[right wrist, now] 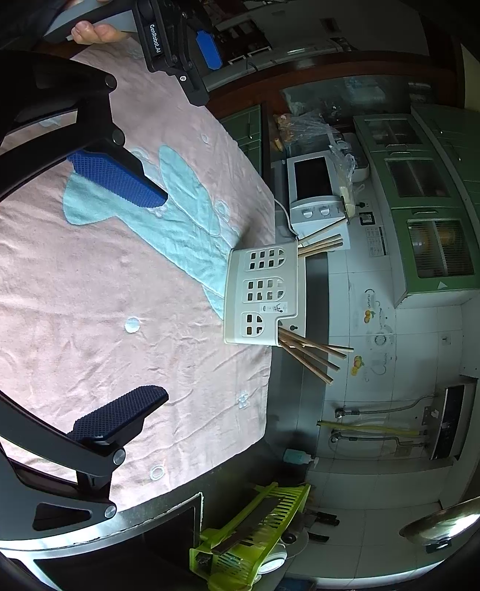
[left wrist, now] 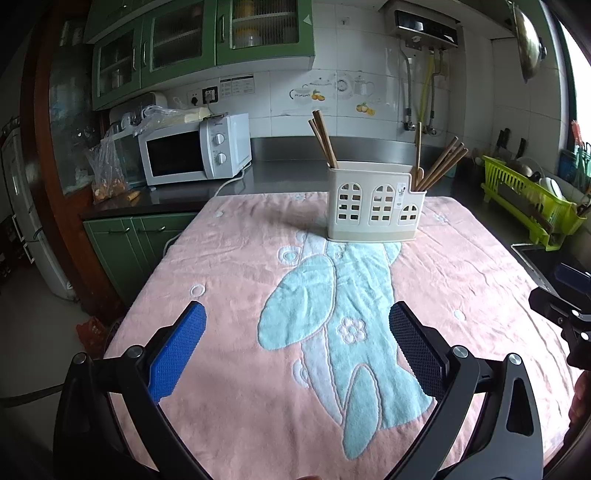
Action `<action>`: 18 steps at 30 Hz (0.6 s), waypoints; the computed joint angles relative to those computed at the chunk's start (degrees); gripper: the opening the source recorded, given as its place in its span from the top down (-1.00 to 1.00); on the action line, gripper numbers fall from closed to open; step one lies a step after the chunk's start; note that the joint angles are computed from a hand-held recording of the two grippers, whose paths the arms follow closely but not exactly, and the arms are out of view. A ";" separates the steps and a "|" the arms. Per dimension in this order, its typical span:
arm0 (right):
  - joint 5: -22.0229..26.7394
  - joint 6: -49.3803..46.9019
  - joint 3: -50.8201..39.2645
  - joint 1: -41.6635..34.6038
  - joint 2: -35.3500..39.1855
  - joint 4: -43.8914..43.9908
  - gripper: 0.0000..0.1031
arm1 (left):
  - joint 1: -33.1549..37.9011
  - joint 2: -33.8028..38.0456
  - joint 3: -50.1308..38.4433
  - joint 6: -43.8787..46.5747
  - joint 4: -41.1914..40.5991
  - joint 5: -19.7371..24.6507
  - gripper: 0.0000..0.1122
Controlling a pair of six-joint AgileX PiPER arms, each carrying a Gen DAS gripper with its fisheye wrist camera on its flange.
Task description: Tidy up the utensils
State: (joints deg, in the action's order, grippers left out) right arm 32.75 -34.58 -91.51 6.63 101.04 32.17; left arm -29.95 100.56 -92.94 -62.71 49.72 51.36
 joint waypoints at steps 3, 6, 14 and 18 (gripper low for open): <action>0.02 -0.12 0.06 -0.03 0.04 0.15 -0.82 | 0.07 0.15 -0.25 0.37 -0.26 -0.01 -0.75; 0.03 -0.60 0.23 -0.12 -0.02 0.68 -0.82 | 0.17 0.34 -0.54 0.85 -0.51 -0.10 -0.75; 0.08 -0.58 0.05 0.03 0.29 0.75 -0.82 | 0.21 0.60 -1.05 1.18 -0.68 0.04 -0.75; -0.11 -0.49 0.08 0.25 0.18 0.44 -0.82 | 0.25 0.76 -1.37 1.51 -0.90 0.11 -0.75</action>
State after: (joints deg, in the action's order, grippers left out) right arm 32.64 -35.07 -91.44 6.88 101.23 32.61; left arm -29.70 101.31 -94.32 -61.20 48.82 51.47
